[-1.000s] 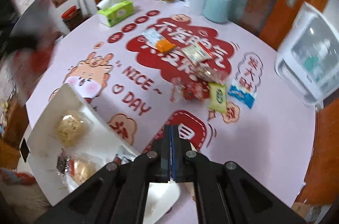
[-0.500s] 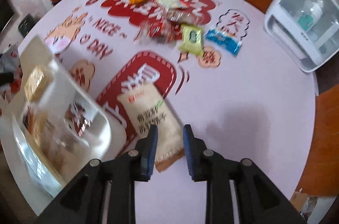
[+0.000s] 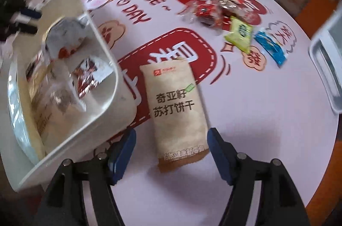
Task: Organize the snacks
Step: 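Carry the white bag into the tray and open the left tool, then carry the brown cracker pack over the tray and release it with the right tool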
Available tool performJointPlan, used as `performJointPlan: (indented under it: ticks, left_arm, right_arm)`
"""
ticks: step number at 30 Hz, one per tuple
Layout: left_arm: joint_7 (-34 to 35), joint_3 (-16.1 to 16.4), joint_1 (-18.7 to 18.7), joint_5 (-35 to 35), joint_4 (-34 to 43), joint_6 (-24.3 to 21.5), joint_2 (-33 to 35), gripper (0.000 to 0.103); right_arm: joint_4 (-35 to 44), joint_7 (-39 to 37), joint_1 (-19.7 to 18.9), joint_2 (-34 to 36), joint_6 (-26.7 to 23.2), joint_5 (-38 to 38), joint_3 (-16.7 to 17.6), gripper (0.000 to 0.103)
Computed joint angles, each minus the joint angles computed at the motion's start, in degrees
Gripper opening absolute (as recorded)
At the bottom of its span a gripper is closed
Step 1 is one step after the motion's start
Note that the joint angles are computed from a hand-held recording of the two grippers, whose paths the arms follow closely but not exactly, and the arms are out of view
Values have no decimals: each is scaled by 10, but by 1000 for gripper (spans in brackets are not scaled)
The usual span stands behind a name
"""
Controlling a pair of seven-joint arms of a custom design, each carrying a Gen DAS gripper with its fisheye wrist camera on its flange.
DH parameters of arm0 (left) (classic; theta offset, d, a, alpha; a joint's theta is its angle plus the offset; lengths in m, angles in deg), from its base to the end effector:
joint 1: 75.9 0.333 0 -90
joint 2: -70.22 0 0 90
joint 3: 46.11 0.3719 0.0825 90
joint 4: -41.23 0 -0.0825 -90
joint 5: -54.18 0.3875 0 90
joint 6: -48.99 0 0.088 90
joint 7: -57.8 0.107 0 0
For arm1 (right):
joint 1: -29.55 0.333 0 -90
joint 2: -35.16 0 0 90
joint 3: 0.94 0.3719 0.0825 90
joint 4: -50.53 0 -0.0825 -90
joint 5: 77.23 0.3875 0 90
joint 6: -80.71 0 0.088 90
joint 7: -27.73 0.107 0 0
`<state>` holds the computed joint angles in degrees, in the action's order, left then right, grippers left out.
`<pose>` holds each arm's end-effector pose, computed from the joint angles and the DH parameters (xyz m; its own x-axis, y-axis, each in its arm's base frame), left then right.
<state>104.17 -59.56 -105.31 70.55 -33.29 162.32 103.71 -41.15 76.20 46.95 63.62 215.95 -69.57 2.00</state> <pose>0.6029 -0.4718 0.4667 -0.0381 -0.9987 -0.0325 -0.9838 0.0432 -0.1742 0.6947 0.2523 0.4176 0.8281 -0.5570 0.0634 -0.5205 -0.8059 -0.2820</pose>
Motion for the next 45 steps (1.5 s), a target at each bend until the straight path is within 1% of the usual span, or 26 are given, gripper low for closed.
performJointPlan:
  ticks: [4,7,8,9,11,13,15,16,18,20,23,25,27,29,32,33,34,35,36,38,39,43,45]
  left_arm:
    - [-10,1,2,-6,1,-7,2,47]
    - [-14,1,3,-9,3,-16,4,47]
    - [-16,1,3,-10,3,-16,4,47]
    - [-17,1,4,-11,4,-17,4,47]
    - [-18,0,5,-12,1,-15,2,47]
    - [-19,0,5,-12,0,-15,1,48]
    - [-21,0,7,-13,-2,-12,0,48]
    - [-22,0,7,-13,-1,-11,-1,48]
    - [-22,0,8,-12,-3,-6,-3,48]
    - [-22,0,9,-11,-2,-3,-3,48]
    - [-19,0,8,-10,2,1,-4,48]
    - [-17,0,8,-8,6,4,-4,48]
    - [-15,0,7,-6,4,12,-9,48]
    - [-15,2,4,2,2,18,-15,48]
    - [-21,4,1,15,-13,37,-35,48]
    - [-23,4,2,18,-19,43,-42,50]
    - [-26,4,1,23,-26,50,-51,56]
    - [-31,5,0,30,-36,60,-62,59]
    - [-34,5,-1,37,-43,67,-71,63]
    - [-42,6,-5,57,-59,77,-90,65]
    - [-47,6,-7,66,-66,81,-98,66]
    - [-75,4,-11,102,-105,104,-138,81]
    - [-87,2,-13,118,-119,106,-153,83]
  right_arm:
    - [23,-15,0,19,4,-1,3,69]
    - [67,-10,9,51,-23,-18,-6,69]
    - [85,-8,11,63,-42,-23,-8,69]
    - [98,-10,4,71,-50,-10,-2,70]
    - [113,-8,-2,79,-65,0,0,69]
    - [122,11,1,82,-69,2,-5,57]
    - [150,30,-4,92,-110,14,-4,55]
    - [150,37,-5,90,-114,17,-3,55]
    - [118,40,-4,68,-82,15,-6,55]
    - [100,47,-7,51,-66,20,-6,55]
    - [59,58,-10,14,-22,20,-10,55]
    - [36,78,-8,-13,7,14,-16,55]
    - [20,85,-13,-40,20,22,-11,55]
    - [-7,81,-17,-73,45,39,0,55]
    - [-50,81,-13,-127,81,66,14,55]
    - [-69,98,-4,-148,100,63,14,55]
    - [-77,113,4,-158,104,58,14,55]
    - [-83,134,12,-167,106,48,13,55]
    - [-90,168,25,-178,107,29,11,55]
    - [-101,201,34,-191,109,18,15,55]
    - [-108,219,38,-199,110,21,19,55]
    - [-116,288,49,-214,96,55,32,55]
    - [-127,330,58,-221,103,51,35,55]
